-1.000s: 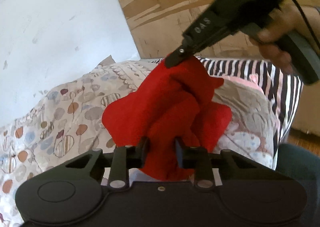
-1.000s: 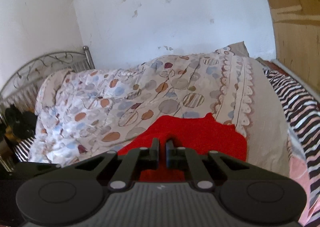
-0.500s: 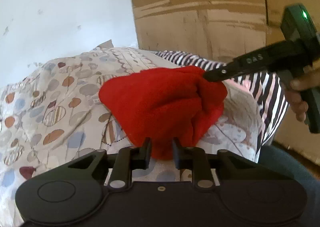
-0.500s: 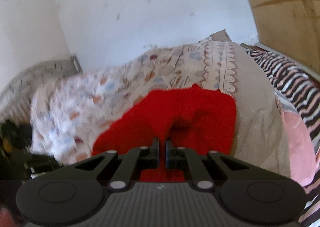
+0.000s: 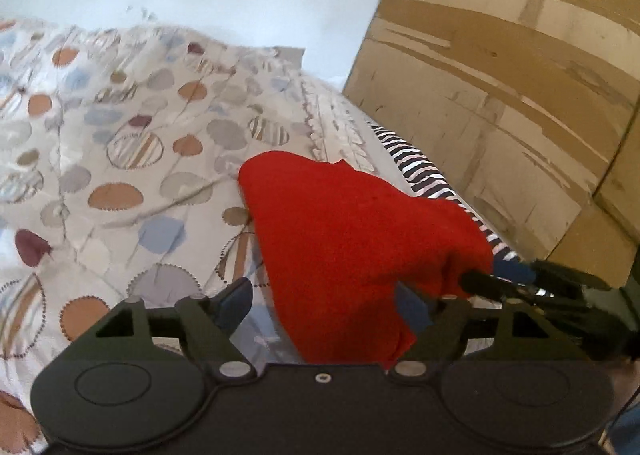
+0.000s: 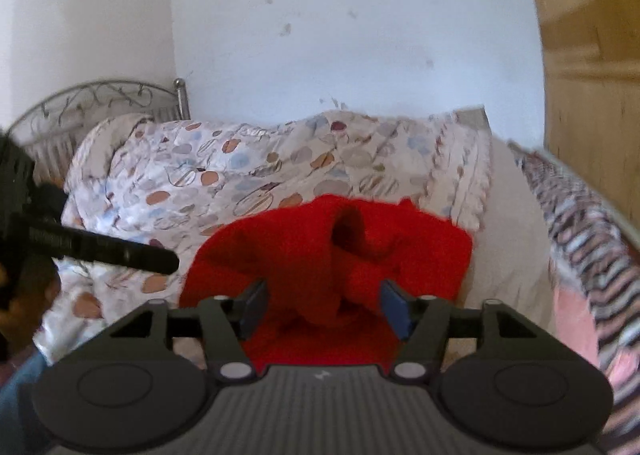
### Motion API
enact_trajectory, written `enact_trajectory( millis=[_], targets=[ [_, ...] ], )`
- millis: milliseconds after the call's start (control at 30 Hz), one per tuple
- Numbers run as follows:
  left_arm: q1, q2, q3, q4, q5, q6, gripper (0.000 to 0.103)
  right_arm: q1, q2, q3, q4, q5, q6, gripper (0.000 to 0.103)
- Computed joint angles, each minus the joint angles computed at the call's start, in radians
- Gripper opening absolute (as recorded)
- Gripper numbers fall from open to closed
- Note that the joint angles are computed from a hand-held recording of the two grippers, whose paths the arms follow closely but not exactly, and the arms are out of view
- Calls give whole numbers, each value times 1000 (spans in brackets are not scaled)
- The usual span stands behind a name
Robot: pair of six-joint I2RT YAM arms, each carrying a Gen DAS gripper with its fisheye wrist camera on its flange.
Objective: Fold small clothes
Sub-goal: 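Open the left gripper and release the folded red bundle onto the bed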
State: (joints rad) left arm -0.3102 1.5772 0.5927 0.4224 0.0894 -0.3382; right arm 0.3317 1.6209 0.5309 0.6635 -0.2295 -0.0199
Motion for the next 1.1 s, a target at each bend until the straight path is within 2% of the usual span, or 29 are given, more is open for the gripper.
enact_trajectory(
  millis=[33,167,333,433,533,567,600,700,767,800,833,867,900,933,1000,1100],
  targets=[
    [1,8,19,-18,2,-1,80,4,5,21,-21,11,-26,13],
    [-21,19,51,-51,-22,33,80,19,-28,20,11,107,-108,13],
    [-24,41,57,-54,-6,42,80,-4,-35,-21,17,99,-178,12],
    [-4,39,50,-32,41,22,83,-11,-50,-95,40,87,-191,10],
    [13,44,69,-13,64,-1,87,0,-53,-157,90,100,-175,5],
    [15,54,96,-24,60,-8,87,6,-49,-169,103,109,-157,0],
    [15,61,120,-41,52,-13,87,5,-53,-174,95,113,-147,0],
    [10,122,253,-173,10,-30,87,-15,-68,-180,87,101,-64,0],
    [10,159,301,-220,-14,-48,87,-55,-100,-169,70,73,16,3],
    [15,174,311,-227,-2,-58,87,-77,-113,-157,64,52,59,11],
    [21,183,311,-224,13,-63,87,-98,-120,-139,51,33,94,27],
    [23,189,307,-218,23,-70,88,-114,-122,-110,32,17,134,37],
    [22,193,300,-211,28,-71,88,-128,-116,-77,12,-8,168,58],
    [19,196,293,-203,28,-69,88,-136,-103,-38,-6,-36,198,64],
    [2,199,276,-182,7,-52,88,-139,-63,46,-58,-73,227,64],
    [-32,206,268,-169,-49,-13,88,-110,29,195,-172,-57,243,64]
  ],
)
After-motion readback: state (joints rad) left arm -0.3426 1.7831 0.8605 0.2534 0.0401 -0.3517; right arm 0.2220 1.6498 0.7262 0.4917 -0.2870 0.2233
